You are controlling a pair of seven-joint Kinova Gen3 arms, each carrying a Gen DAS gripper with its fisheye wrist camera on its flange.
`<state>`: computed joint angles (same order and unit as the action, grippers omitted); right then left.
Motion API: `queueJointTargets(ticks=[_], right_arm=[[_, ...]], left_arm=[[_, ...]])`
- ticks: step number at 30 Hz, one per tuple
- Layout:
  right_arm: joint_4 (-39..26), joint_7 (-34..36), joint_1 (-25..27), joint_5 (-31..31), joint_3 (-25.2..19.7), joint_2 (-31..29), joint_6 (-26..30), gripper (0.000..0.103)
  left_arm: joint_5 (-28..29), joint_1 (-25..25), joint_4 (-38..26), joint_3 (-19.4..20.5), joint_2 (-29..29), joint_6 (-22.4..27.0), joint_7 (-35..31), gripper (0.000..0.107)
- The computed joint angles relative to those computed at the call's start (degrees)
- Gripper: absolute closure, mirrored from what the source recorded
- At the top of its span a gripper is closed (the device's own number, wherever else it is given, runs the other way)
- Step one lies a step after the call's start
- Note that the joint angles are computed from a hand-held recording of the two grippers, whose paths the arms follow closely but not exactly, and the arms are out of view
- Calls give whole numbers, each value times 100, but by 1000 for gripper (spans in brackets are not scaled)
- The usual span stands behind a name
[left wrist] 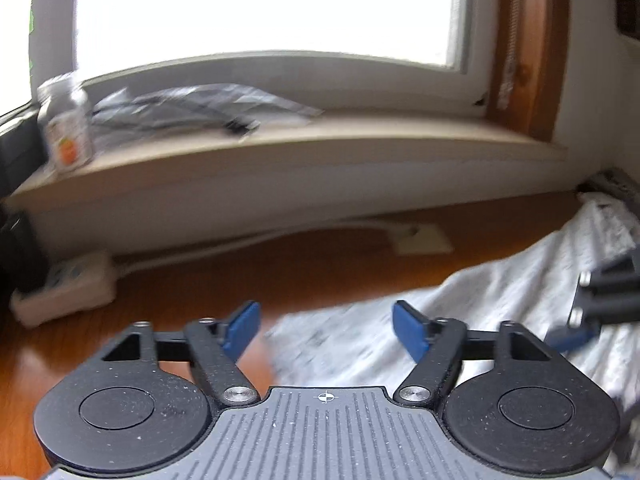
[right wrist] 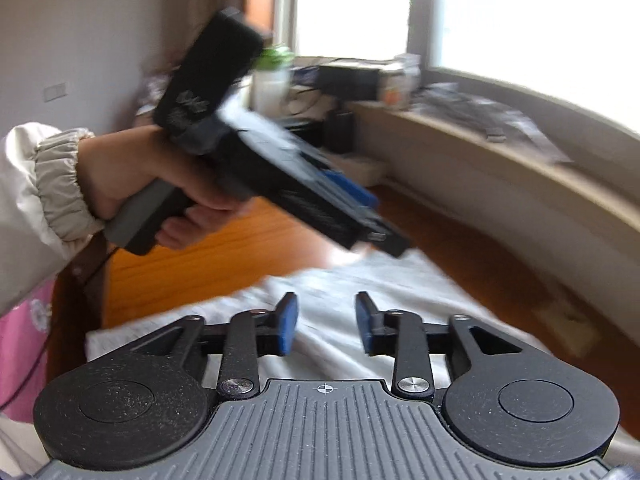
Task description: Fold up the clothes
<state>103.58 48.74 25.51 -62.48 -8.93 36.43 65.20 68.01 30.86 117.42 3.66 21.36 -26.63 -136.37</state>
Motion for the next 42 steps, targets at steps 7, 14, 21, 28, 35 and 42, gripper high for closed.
queueJointTargets(ticks=[7,14,21,28,35,42], right_arm=[[-1117,-562,1044,-374,442,213,-82,59],[-2485,-1972,2067,-703,645,908,-644,51],[-2713,-2339,2538,-599,252,1453,-988,50],[-2973,-2922,2681,-228,-484,1533,-1701,50],[-4112,-4524,1714,308,76,1838,-2029,42],[-4569,-5686,1363,1209,75,1970,-2427,94]], left_arm=[[587,107,-1386,-27,670,599,-986,18],[1646,50,-2420,446,1459,447,-2149,18],[1512,-77,-2394,856,1745,77,-1952,18],[1680,-246,-2425,1182,1786,-207,-2249,17],[1069,-340,-2222,1082,1695,171,-1562,7],[99,-258,-2039,756,1621,551,-399,5]])
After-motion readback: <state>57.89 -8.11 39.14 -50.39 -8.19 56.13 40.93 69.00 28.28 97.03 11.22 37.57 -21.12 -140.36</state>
